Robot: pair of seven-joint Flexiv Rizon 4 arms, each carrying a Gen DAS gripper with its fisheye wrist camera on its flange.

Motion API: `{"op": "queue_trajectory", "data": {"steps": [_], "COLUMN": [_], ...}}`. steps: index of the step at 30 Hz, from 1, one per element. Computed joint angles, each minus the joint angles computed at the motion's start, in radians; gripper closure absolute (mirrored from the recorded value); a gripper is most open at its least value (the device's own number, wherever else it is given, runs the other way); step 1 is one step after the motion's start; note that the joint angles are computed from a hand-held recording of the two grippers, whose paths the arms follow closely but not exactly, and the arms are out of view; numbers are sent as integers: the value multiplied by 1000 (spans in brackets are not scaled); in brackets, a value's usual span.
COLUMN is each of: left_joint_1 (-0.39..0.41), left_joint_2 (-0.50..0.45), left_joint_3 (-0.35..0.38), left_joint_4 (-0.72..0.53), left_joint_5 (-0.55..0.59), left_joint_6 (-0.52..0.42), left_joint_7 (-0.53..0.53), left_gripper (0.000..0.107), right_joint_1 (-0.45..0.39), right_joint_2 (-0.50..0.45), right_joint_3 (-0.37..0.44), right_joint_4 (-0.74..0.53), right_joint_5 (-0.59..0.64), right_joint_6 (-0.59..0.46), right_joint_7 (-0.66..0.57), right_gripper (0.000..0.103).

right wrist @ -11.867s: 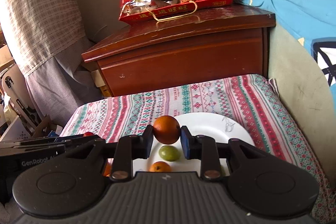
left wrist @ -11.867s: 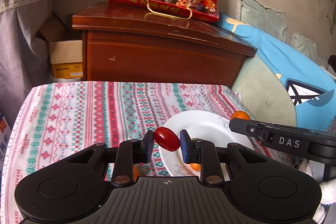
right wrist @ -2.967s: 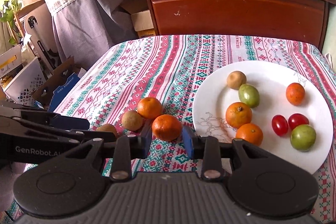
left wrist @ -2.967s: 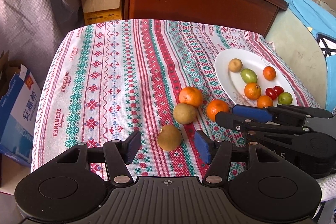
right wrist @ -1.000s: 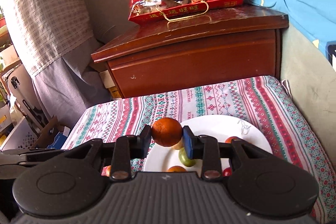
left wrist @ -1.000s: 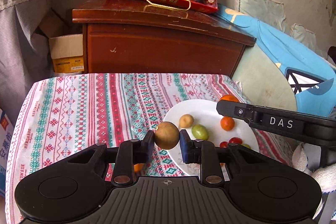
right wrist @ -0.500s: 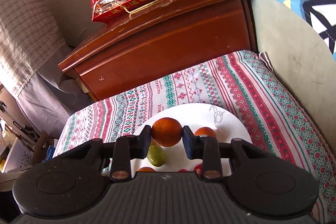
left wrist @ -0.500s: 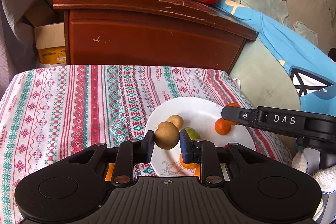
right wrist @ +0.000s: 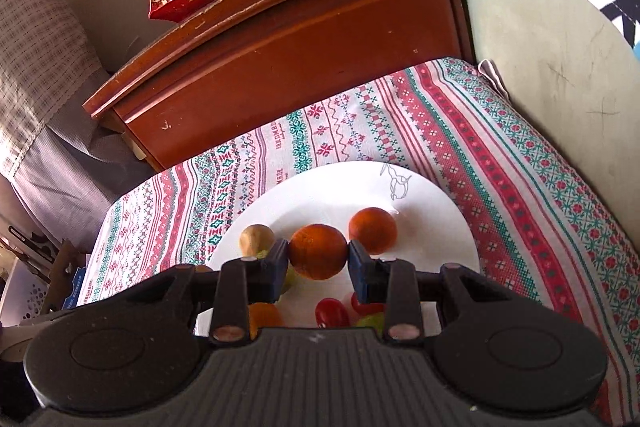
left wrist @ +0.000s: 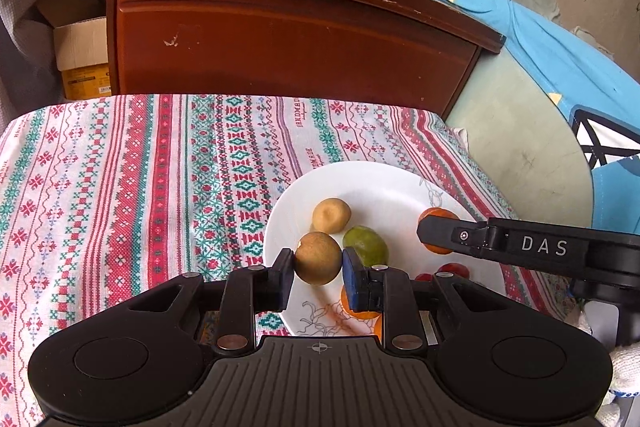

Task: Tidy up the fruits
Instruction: 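Lower the kiwi and mandarin onto the white plate and open both tools, then grasp the last mandarin with the left tool while the right tool grasps the last kiwi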

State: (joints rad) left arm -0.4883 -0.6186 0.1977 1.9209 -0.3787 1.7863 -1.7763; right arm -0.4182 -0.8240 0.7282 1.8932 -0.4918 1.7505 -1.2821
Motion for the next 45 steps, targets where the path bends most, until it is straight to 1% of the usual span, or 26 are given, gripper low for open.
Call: {"op": "queue_trajectory", "data": {"steps": [1, 3, 5, 7, 8, 9, 10, 11, 13, 15, 17, 21, 25, 26, 29, 32, 33, 35, 36, 39, 41, 44, 45], "left_joint_1": [4, 16, -8, -2, -11, -25, -37, -53, -71, -71, -83, -153, -194, -215, -314, -327, -354, -433, -458, -476, -504, -504, -513], "left_joint_2": [-3, -8, -15, -12, -11, -8, -6, -3, 10, 30, 48, 72, 102, 106, 99, 120, 117, 101, 99, 110, 102, 111, 111], "left_joint_3": [-5, -19, 6, 0, 10, 27, 41, 58, 79, 79, 92, 171, 215, 239, 351, 372, 404, 501, 534, 572, 614, 631, 646], "left_joint_4": [-3, -10, -18, -16, -17, -17, -15, -12, -3, 11, 28, 57, 97, 104, 115, 143, 147, 153, 158, 175, 181, 193, 196], "left_joint_5": [3, 10, -1, 3, 0, -7, -13, -24, -41, -51, -68, -102, -122, -126, -138, -126, -124, -117, -109, -82, -66, -36, -29], "left_joint_6": [1, 5, 2, 7, 9, 9, 15, 22, 25, 30, 28, 16, 5, -1, -30, -40, -50, -81, -93, -122, -139, -145, -153], "left_joint_7": [1, 6, 2, 4, 4, 3, 0, -3, -2, 0, 1, 9, 7, 8, -2, -29, -40, -70, -85, -124, -161, -198, -216], "left_gripper": [83, 83, 81, 81, 79, 72, 68, 62, 60, 59, 55, 55, 55, 55, 54, 54, 54, 53, 53, 53, 53, 53, 53], "right_joint_1": [16, 22, 16, 16, 16, 16, 13, 9, -7, -12, -14, -27, -33, -33, -41, -51, -49, -52, -57, -59, -68, -80, -82], "right_joint_2": [8, 11, 7, 10, 11, 12, 14, 14, 10, 13, 19, 28, 41, 44, 46, 40, 41, 37, 33, 28, 17, 0, -5], "right_joint_3": [-19, -27, -19, -22, -24, -26, -25, -21, -7, -4, -7, -6, -16, -20, -24, -20, -24, -26, -23, -29, -21, -7, -2], "right_joint_4": [2, 3, 1, 3, 4, 5, 7, 9, 14, 22, 33, 60, 88, 94, 109, 118, 121, 125, 127, 135, 139, 148, 152], "right_joint_5": [7, 9, 5, 2, -2, -7, -13, -22, -46, -69, -94, -158, -225, -242, -296, -361, -379, -420, -446, -511, -564, -625, -641], "right_joint_6": [9, 17, 17, 24, 30, 36, 41, 45, 53, 62, 75, 100, 133, 140, 156, 157, 160, 161, 159, 163, 155, 141, 136], "right_joint_7": [2, 9, 18, 24, 26, 29, 33, 37, 44, 50, 55, 70, 93, 100, 126, 156, 164, 184, 195, 219, 238, 246, 244], "right_gripper": [68, 68, 68, 68, 68, 67, 67, 67, 67, 67, 67, 67, 66, 66, 66, 66, 66, 66, 66, 66, 66, 66, 66]}}
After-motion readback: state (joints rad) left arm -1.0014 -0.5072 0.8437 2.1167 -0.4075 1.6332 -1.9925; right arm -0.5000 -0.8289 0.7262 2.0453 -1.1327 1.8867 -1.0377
